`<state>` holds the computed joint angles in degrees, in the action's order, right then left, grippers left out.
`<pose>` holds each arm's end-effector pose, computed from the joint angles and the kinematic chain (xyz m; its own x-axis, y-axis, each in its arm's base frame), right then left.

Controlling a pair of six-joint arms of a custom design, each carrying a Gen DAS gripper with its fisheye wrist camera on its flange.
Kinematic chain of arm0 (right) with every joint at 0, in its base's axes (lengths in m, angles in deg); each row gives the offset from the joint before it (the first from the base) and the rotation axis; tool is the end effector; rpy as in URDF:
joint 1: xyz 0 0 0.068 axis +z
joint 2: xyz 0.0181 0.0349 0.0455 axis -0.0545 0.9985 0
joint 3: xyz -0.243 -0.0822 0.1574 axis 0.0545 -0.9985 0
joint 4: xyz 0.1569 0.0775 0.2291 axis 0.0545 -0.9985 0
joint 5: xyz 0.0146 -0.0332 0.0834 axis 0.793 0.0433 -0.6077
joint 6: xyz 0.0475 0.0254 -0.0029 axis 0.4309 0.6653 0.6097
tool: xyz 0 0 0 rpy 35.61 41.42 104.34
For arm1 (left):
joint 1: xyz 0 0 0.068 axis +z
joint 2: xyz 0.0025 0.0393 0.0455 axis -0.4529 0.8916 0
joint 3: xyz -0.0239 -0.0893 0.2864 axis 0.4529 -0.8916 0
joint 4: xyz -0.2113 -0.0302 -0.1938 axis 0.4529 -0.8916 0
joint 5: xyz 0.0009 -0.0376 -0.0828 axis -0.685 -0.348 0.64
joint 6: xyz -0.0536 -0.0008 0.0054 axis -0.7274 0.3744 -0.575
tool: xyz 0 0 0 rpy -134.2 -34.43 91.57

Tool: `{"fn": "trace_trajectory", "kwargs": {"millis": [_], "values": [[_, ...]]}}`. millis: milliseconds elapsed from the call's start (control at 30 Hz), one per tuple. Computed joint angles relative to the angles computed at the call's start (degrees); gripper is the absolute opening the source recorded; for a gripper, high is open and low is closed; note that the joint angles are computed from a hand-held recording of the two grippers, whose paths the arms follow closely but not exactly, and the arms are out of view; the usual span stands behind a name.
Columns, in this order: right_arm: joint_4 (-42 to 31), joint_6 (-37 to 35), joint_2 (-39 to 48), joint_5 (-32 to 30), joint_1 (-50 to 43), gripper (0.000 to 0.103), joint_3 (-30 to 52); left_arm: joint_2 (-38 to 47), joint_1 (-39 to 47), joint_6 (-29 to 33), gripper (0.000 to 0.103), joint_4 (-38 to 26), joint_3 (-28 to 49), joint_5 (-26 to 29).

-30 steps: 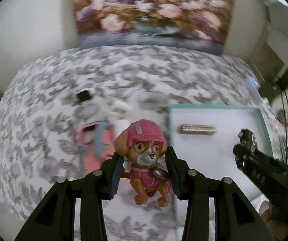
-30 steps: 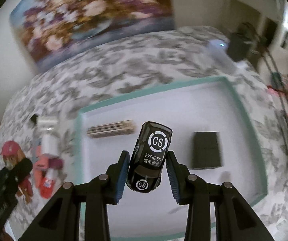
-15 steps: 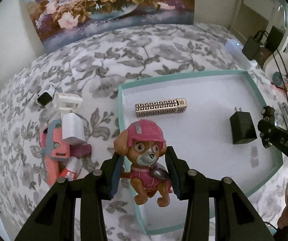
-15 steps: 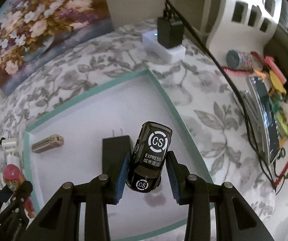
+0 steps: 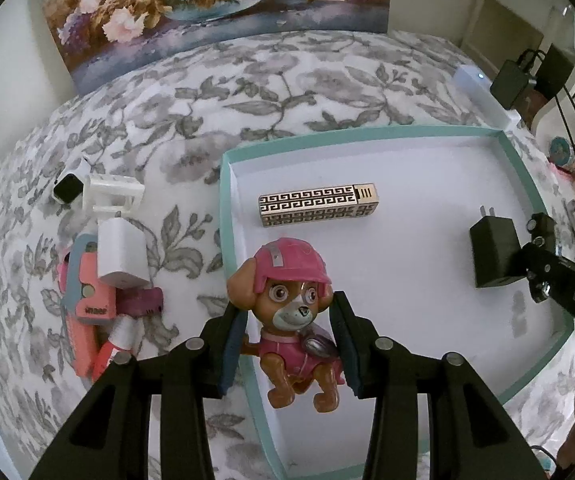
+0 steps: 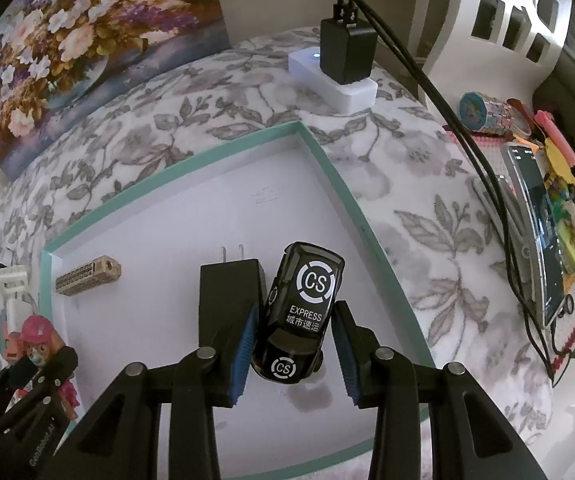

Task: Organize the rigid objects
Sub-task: 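Carry dog and car over the tray while the right tool releases the car inside, then lower the pink toy dog into the tray and open the left tool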

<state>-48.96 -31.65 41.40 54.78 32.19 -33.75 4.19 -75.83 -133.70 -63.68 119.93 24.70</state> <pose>0.1977 0.1287 0.1954 -0.9051 0.1468 -0.3990 0.1479 0.9886 0.0284 0.1817 -0.1928 0.2002 -0.9352 -0.0248 -0.3531 -0.0364 0.9990 0.0261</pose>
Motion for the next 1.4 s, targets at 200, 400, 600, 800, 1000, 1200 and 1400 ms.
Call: {"fn": "trace_trajectory", "kwargs": {"millis": [200, 400, 600, 800, 1000, 1200, 1400], "values": [[-0.94, 0.18, 0.22, 0.87, 0.70, 0.045, 0.87, -0.54, -0.18, 0.48, 0.049, -1.08, 0.84, -0.02], [-2.59, 1.15, -0.04, 2.89, 2.52, 0.063, 2.30, -3.04, 0.52, 0.27, 0.061, -2.35, 1.36, -0.31], [-2.48, 1.94, 0.61, 2.89, 4.96, 0.079, 3.36, -7.13, 3.98, -1.02, 0.069, -4.91, 0.33, -1.02], [-1.19, 2.67, 2.17, 3.07, 8.73, 0.090, 4.58, -9.68, 8.97, -1.74, 0.082, -7.45, -1.93, -0.93], [0.30, 3.70, 3.98, 2.60, 12.08, 0.097, 5.71, -13.70, 13.50, -2.63, 0.094, -9.38, -4.64, -0.92], [0.96, 4.56, 6.59, 2.27, 15.73, 0.103, 7.61, -18.16, 18.57, -0.74, 0.095, -10.96, -6.55, -1.41], [1.14, 4.21, 9.52, 3.25, 19.89, 0.103, 10.37, -25.03, 28.11, 3.29, 0.097, -12.75, -9.44, -1.14]]}}
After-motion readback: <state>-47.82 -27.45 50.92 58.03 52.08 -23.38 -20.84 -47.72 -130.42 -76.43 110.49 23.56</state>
